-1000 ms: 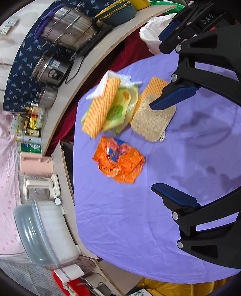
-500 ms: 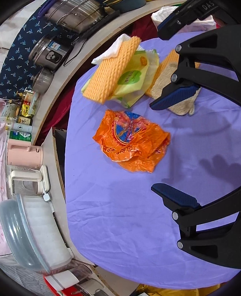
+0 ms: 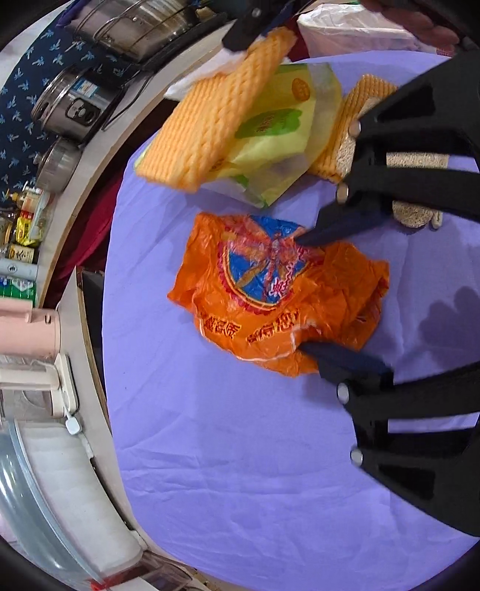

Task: Collect trash
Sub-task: 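Grasp the printed orange snack bag with the left tool while the right tool grasps the white tissue, then carry the snack bag and tissue over the bin and open both tools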

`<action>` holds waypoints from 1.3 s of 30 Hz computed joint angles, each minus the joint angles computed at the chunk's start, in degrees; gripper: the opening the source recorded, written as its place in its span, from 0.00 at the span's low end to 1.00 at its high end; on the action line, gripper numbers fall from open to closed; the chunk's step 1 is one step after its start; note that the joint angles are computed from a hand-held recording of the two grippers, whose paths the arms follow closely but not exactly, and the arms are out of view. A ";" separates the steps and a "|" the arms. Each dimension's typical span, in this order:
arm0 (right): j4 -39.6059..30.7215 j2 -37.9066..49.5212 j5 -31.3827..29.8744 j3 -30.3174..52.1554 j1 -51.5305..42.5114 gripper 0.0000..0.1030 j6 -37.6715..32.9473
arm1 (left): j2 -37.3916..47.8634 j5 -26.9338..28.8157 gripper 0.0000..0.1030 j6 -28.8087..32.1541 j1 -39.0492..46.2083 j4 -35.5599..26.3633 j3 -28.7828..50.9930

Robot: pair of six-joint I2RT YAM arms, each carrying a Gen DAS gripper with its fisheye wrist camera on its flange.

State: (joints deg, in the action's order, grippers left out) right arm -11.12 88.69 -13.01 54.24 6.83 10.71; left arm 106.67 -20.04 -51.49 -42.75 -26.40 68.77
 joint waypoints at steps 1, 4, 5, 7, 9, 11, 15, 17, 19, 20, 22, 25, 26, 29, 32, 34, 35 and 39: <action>0.37 0.73 -1.34 0.08 -0.34 0.40 -0.02 | -0.36 0.40 0.36 0.07 -0.11 0.40 -0.38; 0.78 -0.22 -3.84 -1.04 -0.47 0.21 0.04 | -2.26 0.75 0.28 -0.35 -0.65 1.47 -2.10; 0.49 -1.06 -4.04 -1.45 -0.39 0.20 -0.10 | -2.66 0.56 0.25 -0.61 -0.94 1.32 -2.23; -0.64 -3.23 -4.65 -2.38 -0.20 0.13 -0.43 | -3.94 0.06 0.20 -1.33 -1.69 0.83 -2.87; -1.79 -6.01 -5.46 -3.67 -0.11 0.12 -0.70 | -5.75 -0.89 0.19 -2.83 -3.01 -0.19 -3.70; -3.34 -9.66 -6.06 -5.19 0.03 0.11 -0.94 | -7.13 -1.76 0.18 -4.29 -4.50 -1.47 -4.12; -7.58 -17.79 -7.47 -8.33 -0.29 0.10 -1.35 | -10.69 -3.98 0.17 -8.06 -8.57 -4.50 -5.19; -9.69 -21.32 -8.35 -9.61 -0.94 0.10 -1.57 | -12.45 -5.37 0.17 -10.53 -11.09 -6.77 -5.33; -12.48 -25.56 -9.15 -11.00 -1.86 0.10 -1.93 | -13.74 -6.58 0.16 -12.82 -13.53 -8.79 -5.32; -13.86 -27.42 -9.57 -11.62 -2.37 0.10 -2.14 | -14.41 -7.49 0.16 -14.45 -15.27 -10.28 -5.18; -16.98 -31.43 -10.73 -13.21 -3.96 0.10 -2.95 | -15.43 -9.01 0.16 -17.67 -18.58 -13.05 -4.80; -21.87 -36.81 -12.94 -15.84 -7.68 0.10 -5.58 | -16.12 -10.83 0.17 -21.97 -23.05 -16.64 -4.15; -23.65 -38.44 -13.94 -16.89 -9.38 0.10 -6.98 | -16.06 -11.33 0.17 -23.07 -24.23 -17.59 -3.92; -30.10 -43.50 -16.74 -20.72 -15.79 0.10 -12.96 | -15.99 -12.30 0.17 -26.91 -27.79 -20.68 -3.81; -35.60 -46.06 -18.91 -23.71 -22.87 0.10 -20.37 | -16.08 -12.29 0.17 -30.73 -30.24 -22.60 -4.75; -39.21 -46.89 -20.30 -25.49 -28.53 0.10 -26.57 | -16.09 -12.29 0.17 -32.97 -31.49 -23.93 -5.17; -40.65 -46.92 -20.58 -26.11 -31.08 0.12 -29.55 | -16.10 -12.28 0.17 -33.73 -31.99 -24.40 -5.17; -45.31 -46.08 -22.35 -27.76 -41.03 0.16 -40.05 | -15.36 -12.91 0.17 -35.67 -34.30 -26.20 -3.61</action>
